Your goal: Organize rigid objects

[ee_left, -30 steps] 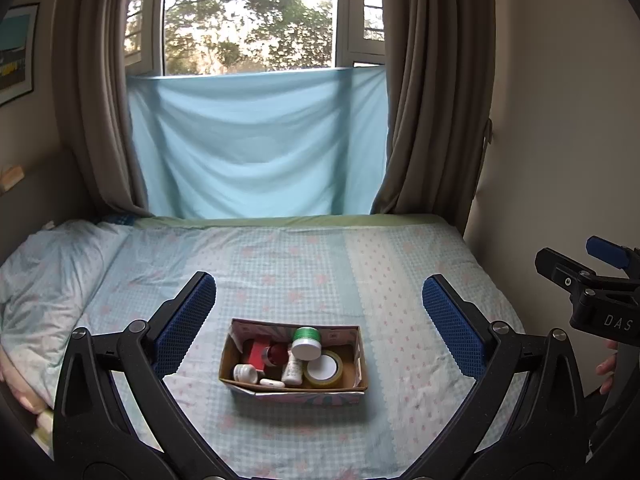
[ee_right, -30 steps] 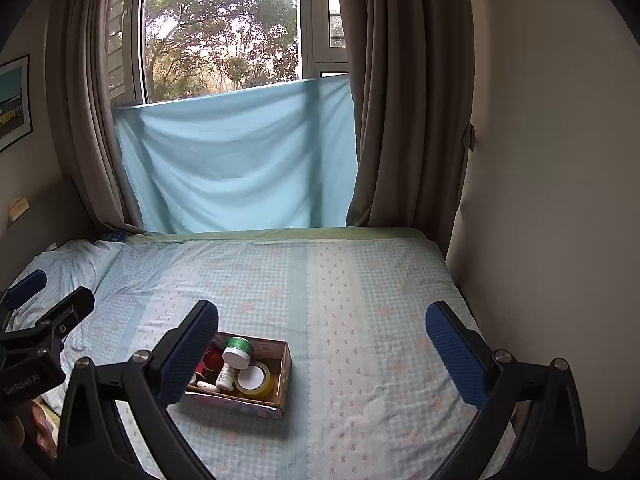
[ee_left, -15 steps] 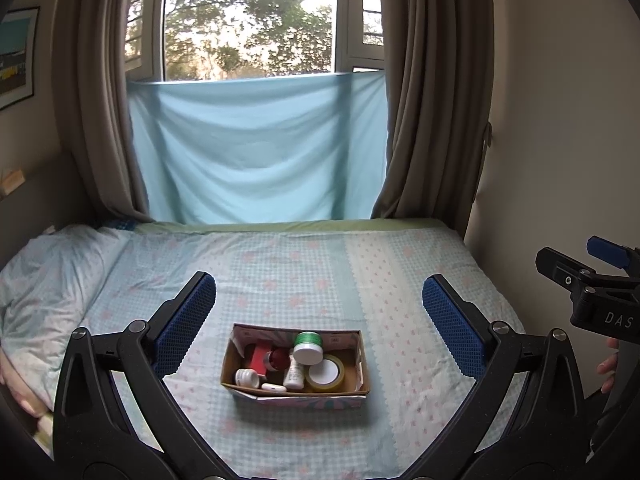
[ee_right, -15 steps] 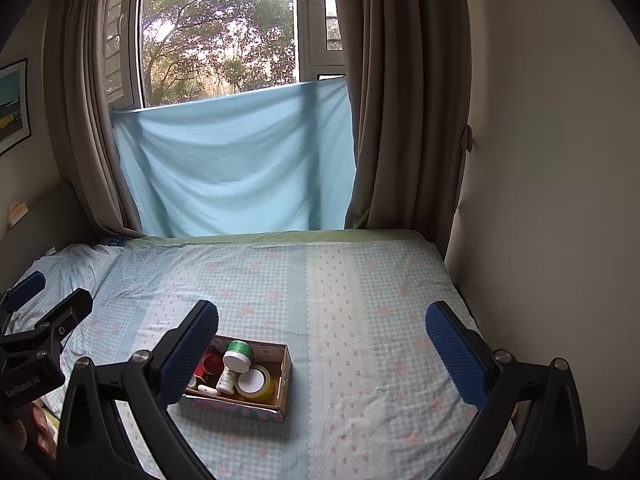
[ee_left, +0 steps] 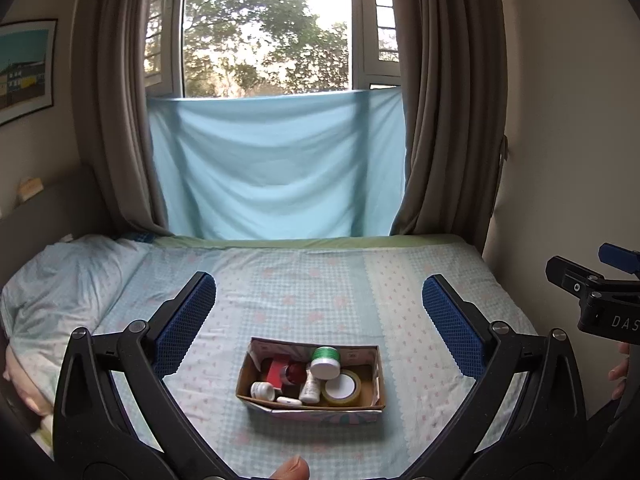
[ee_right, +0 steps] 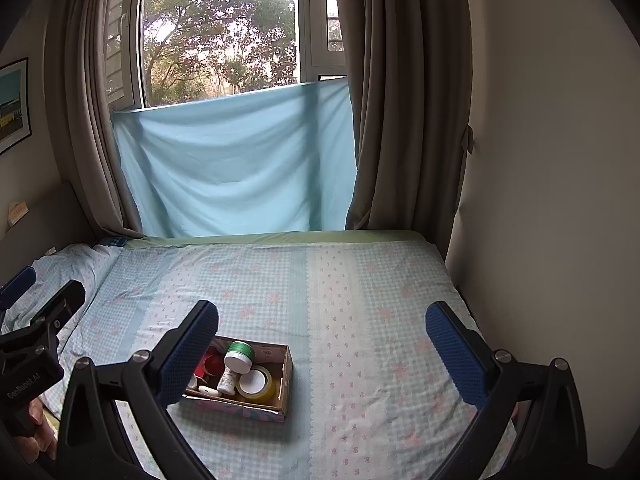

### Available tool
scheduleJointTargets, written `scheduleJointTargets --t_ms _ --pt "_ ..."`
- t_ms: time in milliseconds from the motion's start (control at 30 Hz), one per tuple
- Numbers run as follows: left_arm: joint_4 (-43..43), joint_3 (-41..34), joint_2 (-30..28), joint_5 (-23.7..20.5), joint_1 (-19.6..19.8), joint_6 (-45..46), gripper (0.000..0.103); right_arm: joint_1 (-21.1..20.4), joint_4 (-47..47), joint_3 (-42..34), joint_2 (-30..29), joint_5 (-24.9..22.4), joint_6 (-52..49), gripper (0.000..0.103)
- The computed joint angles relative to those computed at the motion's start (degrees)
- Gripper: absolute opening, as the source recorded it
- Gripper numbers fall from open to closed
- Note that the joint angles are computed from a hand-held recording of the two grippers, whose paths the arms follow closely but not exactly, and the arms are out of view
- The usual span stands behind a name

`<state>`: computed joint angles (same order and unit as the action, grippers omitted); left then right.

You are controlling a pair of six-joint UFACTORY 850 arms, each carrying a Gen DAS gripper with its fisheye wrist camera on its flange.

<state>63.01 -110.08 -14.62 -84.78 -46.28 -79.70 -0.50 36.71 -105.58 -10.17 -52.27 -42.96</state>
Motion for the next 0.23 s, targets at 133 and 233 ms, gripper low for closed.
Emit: scheduleJointTargets --t_ms 133,233 --pt "-0.39 1.55 1.13 0.79 0.29 -1.12 0.103 0.11 -0.08 -0.15 -0.05 0.02 0.15 0.103" --pt "0.34 2.24 1.60 0.64 0.11 -1.70 0.103 0.18 -0.16 -0.23 -0.09 0.03 0.28 0.103"
